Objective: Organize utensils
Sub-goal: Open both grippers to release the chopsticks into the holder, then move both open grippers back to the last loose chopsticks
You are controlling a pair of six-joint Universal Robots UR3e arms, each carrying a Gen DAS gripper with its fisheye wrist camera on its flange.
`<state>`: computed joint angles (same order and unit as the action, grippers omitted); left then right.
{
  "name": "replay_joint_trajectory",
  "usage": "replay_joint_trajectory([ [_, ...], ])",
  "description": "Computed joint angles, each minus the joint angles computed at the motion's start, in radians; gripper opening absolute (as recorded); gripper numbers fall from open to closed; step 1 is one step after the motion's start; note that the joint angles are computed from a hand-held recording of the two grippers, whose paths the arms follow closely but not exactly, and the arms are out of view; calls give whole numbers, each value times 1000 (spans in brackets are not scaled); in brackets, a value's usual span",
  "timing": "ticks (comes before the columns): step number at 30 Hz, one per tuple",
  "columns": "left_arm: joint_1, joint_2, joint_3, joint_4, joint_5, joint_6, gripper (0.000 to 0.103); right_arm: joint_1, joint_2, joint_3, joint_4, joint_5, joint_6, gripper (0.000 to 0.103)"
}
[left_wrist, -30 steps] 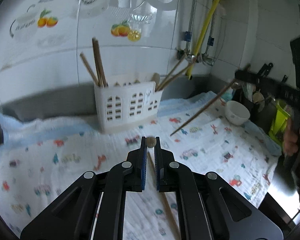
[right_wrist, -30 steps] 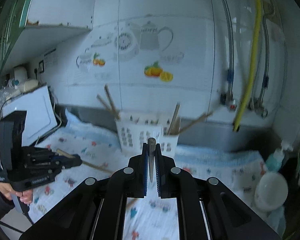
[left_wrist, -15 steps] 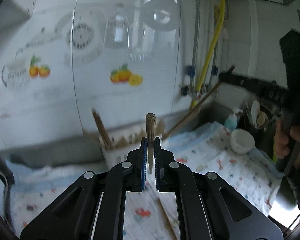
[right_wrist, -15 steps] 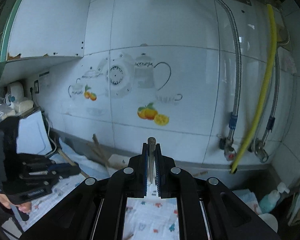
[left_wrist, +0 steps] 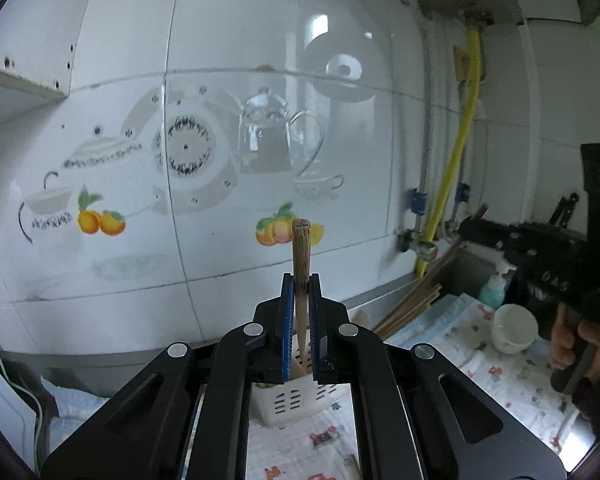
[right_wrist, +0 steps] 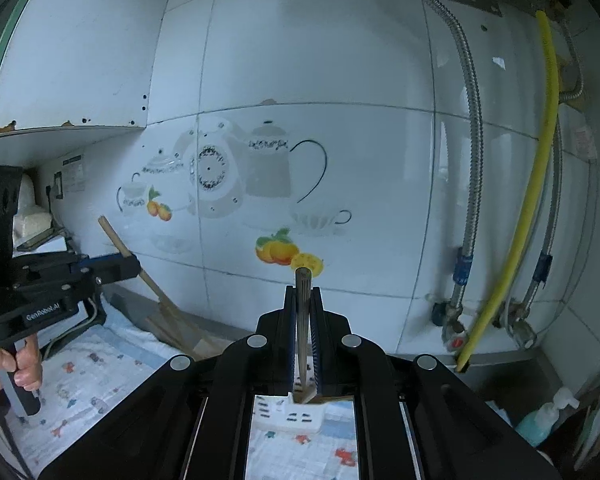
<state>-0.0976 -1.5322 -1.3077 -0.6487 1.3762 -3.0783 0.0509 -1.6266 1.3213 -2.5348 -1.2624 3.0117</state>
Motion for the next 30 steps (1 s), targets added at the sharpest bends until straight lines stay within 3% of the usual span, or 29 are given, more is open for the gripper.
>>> replay_joint_trajectory([
  [6,-8,-52,15,-25,49,30,5,19,80,-45,5,-22,0,7],
  [18,-8,-72,-15,-9,47,21,8,57,163,-45,30,-73,-17,8],
  [24,2,-8,-66,8,32,11,9,31,67,30,27,-28,-15,15],
  [30,8,126,-187,6,17,9,9,-10,-157,205,55,57,-45,15],
])
